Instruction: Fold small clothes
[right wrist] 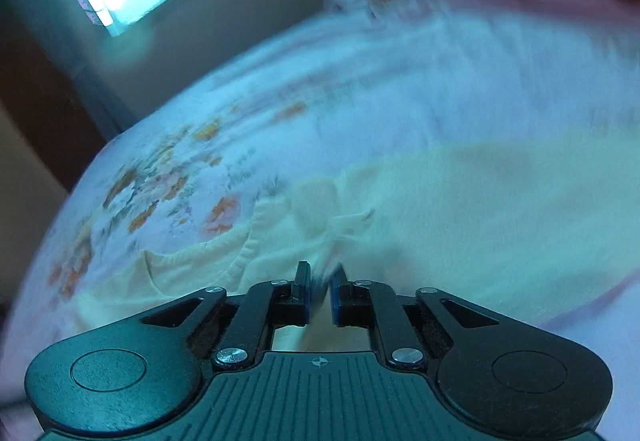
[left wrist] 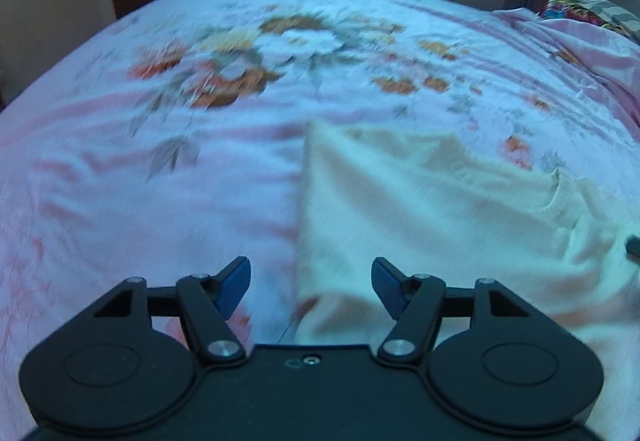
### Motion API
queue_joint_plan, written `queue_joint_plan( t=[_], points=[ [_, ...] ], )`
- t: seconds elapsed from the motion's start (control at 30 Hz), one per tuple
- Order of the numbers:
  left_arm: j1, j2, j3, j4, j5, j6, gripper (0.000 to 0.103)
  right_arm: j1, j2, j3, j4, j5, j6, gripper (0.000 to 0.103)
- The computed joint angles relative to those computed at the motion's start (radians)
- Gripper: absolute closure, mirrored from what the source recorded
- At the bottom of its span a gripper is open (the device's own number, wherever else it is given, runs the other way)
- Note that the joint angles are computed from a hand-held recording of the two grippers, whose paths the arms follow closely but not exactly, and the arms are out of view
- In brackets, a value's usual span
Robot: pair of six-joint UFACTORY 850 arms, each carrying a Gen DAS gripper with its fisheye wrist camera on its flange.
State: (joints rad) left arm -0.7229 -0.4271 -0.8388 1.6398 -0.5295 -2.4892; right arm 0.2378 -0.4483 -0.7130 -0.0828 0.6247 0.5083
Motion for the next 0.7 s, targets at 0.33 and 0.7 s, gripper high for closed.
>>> queue_joint_plan(
  t=[0.33, 0.7],
  points=[
    [0.032, -0.191, -0.205, -0.189, -0.042, 0.300, 0.027, -0.047, -0.022, -0.011, -0.094, -0.067, 0.043, 0.094],
    [0.080, -0.126, -0.113, -0.159, -0.019, 0.105, 0.035, 0.008, 0.047, 0.039, 0.112, 0.027, -0.208, 0.094]
  ],
)
